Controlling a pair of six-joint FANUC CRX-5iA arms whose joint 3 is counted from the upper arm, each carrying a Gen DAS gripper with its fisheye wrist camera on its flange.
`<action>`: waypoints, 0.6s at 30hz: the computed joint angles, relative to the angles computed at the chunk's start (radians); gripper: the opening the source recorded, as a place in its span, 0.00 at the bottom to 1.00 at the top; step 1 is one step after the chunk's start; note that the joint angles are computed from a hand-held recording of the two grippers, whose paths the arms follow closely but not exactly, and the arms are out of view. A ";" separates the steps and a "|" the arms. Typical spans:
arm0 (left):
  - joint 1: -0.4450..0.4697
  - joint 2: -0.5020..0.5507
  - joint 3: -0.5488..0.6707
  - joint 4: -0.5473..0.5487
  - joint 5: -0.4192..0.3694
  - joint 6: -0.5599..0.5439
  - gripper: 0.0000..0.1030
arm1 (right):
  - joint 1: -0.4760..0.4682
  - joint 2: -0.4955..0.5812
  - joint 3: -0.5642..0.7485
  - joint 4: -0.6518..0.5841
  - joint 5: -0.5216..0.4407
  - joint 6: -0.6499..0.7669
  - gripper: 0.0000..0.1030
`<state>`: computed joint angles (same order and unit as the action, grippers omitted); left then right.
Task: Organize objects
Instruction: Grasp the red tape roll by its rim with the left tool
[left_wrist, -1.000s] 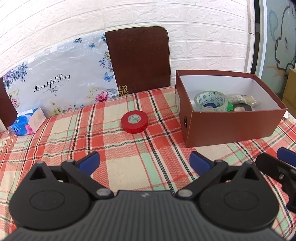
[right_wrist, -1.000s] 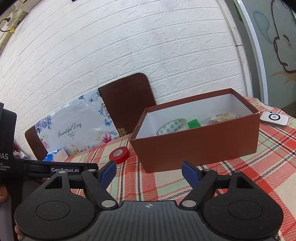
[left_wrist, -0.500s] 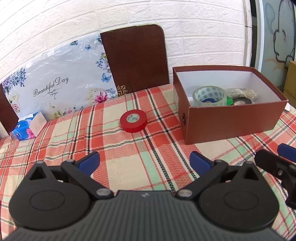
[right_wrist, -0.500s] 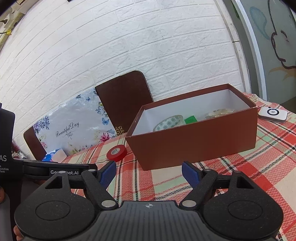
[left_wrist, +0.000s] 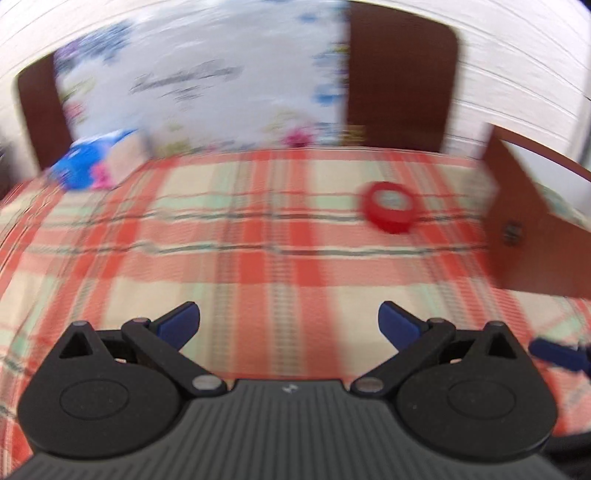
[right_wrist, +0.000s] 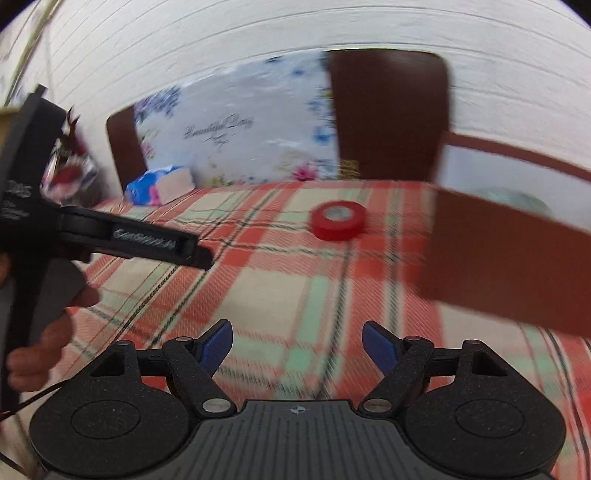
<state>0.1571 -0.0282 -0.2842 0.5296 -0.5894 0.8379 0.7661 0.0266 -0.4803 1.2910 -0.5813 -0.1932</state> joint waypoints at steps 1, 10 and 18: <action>0.019 0.009 0.002 -0.004 0.013 0.012 1.00 | -0.021 0.052 0.045 0.028 0.002 0.011 0.74; 0.111 0.062 -0.029 0.198 0.033 -0.114 0.96 | -0.169 0.405 0.449 -0.128 -0.080 0.195 0.74; 0.072 0.069 -0.054 0.368 -0.121 -0.316 0.90 | -0.059 0.140 0.132 -0.138 -0.013 0.257 0.70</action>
